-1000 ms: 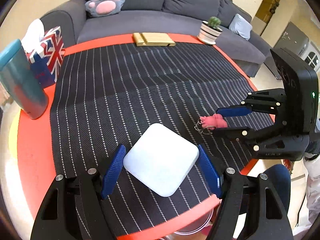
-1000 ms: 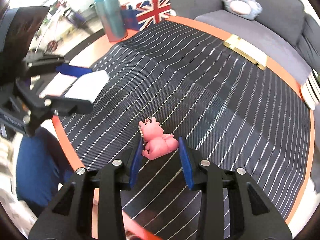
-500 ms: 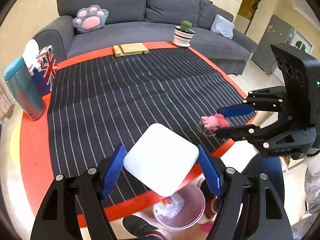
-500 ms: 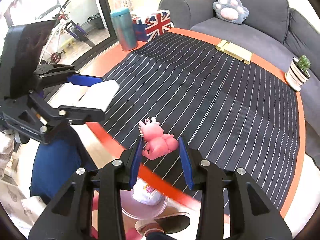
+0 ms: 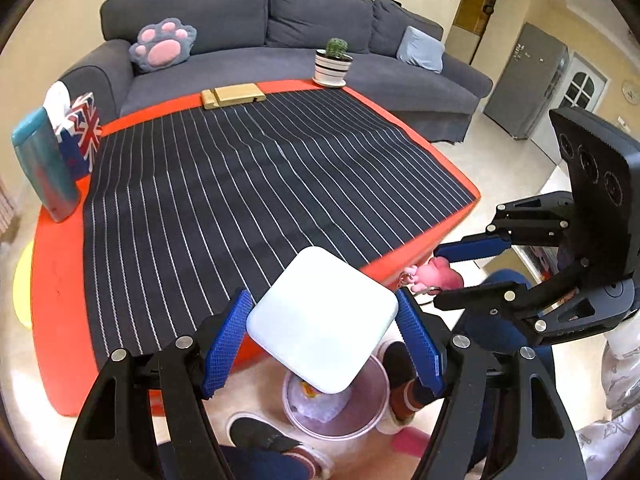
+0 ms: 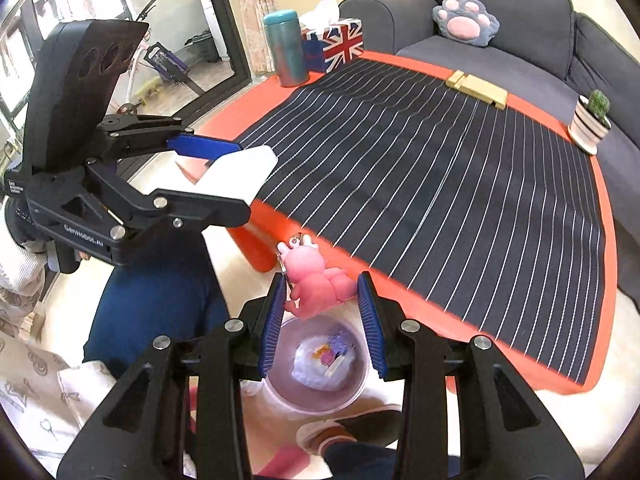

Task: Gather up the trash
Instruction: 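Carry both items over the bin and open the left tool to drop the box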

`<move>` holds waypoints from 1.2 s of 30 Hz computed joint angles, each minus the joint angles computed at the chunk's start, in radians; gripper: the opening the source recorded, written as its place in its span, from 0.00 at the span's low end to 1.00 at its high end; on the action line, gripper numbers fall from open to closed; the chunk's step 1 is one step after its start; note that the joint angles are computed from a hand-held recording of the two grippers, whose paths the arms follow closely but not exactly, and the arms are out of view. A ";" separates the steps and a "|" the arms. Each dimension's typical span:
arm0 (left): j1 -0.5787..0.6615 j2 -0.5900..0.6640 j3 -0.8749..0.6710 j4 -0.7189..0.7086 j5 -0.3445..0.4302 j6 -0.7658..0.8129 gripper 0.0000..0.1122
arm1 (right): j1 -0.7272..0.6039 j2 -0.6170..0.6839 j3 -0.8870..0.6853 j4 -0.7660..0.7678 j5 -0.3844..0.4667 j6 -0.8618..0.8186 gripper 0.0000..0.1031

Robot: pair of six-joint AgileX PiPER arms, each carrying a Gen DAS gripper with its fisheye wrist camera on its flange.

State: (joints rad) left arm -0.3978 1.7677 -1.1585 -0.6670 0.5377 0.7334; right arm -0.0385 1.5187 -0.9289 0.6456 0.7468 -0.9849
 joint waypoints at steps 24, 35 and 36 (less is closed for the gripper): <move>0.004 -0.069 0.140 -0.083 -0.032 0.078 0.63 | -0.005 -0.043 0.147 0.025 -0.048 0.000 0.87; -0.036 -0.071 0.163 -0.097 -0.036 0.098 0.63 | -0.042 -0.103 0.188 0.000 -0.066 0.023 0.89; -0.040 -0.070 0.162 -0.092 -0.036 0.096 0.63 | -0.051 -0.107 0.188 0.002 -0.064 0.020 0.89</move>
State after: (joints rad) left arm -0.4381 1.6979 -0.9964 -0.7588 0.5022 0.8289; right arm -0.0892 1.4113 -0.7410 0.6474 0.6832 -0.9649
